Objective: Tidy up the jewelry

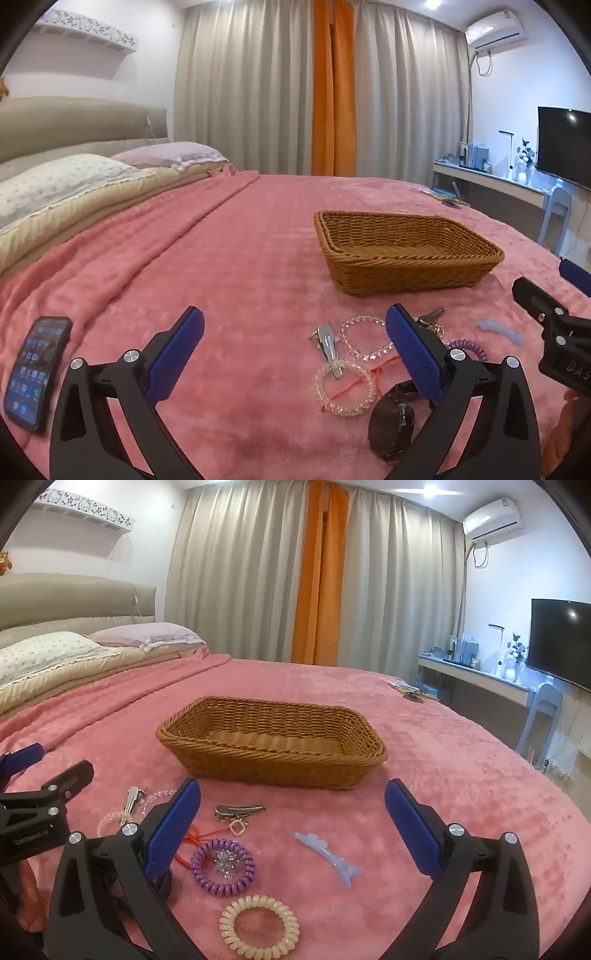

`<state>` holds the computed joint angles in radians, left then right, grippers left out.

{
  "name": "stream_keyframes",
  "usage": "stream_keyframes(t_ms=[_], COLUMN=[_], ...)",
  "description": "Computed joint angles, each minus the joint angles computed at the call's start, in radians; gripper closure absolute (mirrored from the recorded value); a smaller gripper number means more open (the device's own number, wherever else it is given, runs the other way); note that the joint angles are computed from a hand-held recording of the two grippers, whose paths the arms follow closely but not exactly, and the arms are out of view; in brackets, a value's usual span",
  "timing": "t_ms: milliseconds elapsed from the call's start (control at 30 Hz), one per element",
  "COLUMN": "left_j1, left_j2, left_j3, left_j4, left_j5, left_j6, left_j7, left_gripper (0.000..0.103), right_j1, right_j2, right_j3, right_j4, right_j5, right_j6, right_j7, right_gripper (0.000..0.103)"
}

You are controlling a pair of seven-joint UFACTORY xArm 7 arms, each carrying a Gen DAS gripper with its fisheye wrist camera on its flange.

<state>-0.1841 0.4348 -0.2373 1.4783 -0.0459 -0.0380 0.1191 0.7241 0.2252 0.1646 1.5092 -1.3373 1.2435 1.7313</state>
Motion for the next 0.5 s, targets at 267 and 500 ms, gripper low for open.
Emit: stream_keyframes(t_ms=[267,500], left_j1=[0.120,0.090], left_j2=[-0.014,-0.004], left_j3=[-0.120,-0.084], left_j4=[-0.091,-0.065], left_j5=[0.056,0.099], left_j6=[-0.157,-0.134], left_j7=[-0.029,-0.071], left_gripper=[0.007,0.007], right_j1=[0.017,-0.011], right_j2=[0.003,-0.019], right_j3=[0.005,0.011], right_j4=[-0.019,-0.041], right_j5=[-0.084,-0.058], right_j6=[0.042,-0.006], right_j7=[0.061,0.054], right_gripper=[0.008,0.008])
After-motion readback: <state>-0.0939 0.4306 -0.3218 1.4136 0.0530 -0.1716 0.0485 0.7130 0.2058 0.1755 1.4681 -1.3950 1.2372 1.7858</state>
